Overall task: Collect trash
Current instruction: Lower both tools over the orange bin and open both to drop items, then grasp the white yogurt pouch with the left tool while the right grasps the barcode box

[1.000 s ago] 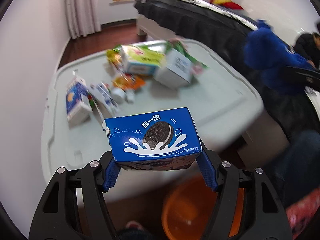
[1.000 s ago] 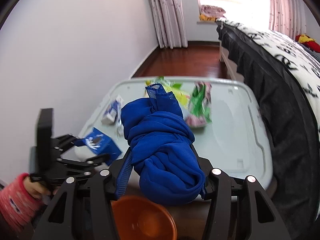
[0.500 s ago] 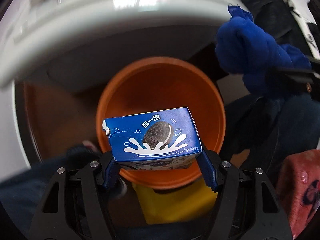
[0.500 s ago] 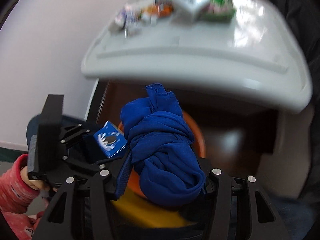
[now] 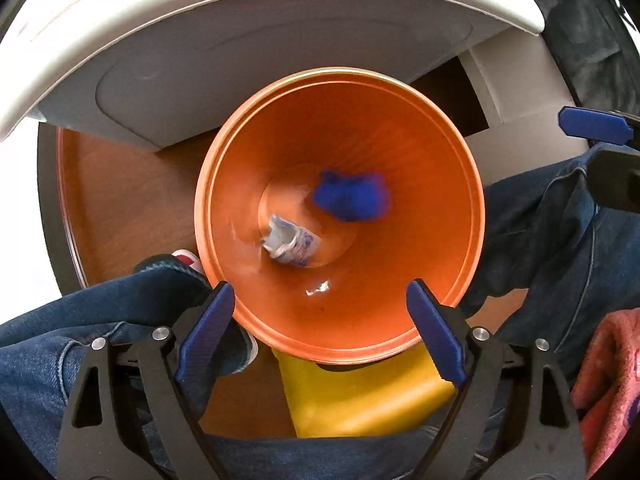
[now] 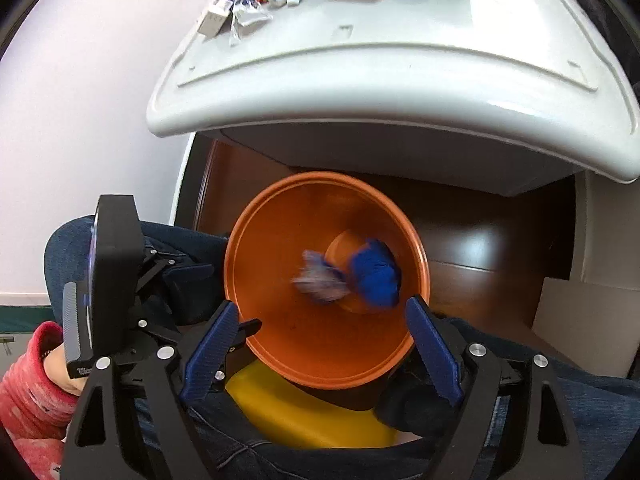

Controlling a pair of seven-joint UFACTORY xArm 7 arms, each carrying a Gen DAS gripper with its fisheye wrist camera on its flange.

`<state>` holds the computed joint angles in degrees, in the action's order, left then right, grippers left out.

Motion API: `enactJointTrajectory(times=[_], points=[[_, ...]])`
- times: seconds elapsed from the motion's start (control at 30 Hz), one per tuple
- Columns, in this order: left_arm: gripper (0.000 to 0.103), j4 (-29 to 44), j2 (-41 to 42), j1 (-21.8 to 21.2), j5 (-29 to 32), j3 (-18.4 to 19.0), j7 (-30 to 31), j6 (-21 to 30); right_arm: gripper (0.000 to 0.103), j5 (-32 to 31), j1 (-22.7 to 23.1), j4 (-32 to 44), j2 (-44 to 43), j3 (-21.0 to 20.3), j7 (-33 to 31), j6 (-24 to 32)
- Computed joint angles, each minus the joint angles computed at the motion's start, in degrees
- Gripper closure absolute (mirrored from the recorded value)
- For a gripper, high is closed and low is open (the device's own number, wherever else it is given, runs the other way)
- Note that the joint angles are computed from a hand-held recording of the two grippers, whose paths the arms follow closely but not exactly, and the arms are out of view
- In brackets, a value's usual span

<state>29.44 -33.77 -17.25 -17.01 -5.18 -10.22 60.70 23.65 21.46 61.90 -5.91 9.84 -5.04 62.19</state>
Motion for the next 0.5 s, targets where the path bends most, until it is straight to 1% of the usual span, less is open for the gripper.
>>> enactJointTrajectory(times=[0.13,0.2,0.33,0.43,0.5], points=[[0.018,-1.4,-1.2,0.4,0.0,0.5,0.6,-0.6,0.018,0.0,-0.1,0.2,-0.4,-0.1,0.3,-0.7],[0.018,-1.0,-1.1,0.2,-0.2,0.1,-0.2,-0.6,0.017,0.1,-0.3,-0.4,-1.2,-0.3,0.0,-1.2],[0.018,-1.3,-1.9,0.4,-0.4,0.5,-0.7,-0.5,0.017,-0.8,-0.5,0.9,-1.4,-0.4,0.4,-1.6],[0.018,0.1,-1.7,1.3,-0.5,1.7,-0.1,-0.4,0.017,-1.2,-0.7,1.1,-2.2,-0.5,0.5,-3.2],[0.018,1.3,-1.8,2.5,-0.2,2.2,-0.3,-1.4,0.016,-1.4,-0.8,0.9,-2.9,-0.7,0.5,-4.6]])
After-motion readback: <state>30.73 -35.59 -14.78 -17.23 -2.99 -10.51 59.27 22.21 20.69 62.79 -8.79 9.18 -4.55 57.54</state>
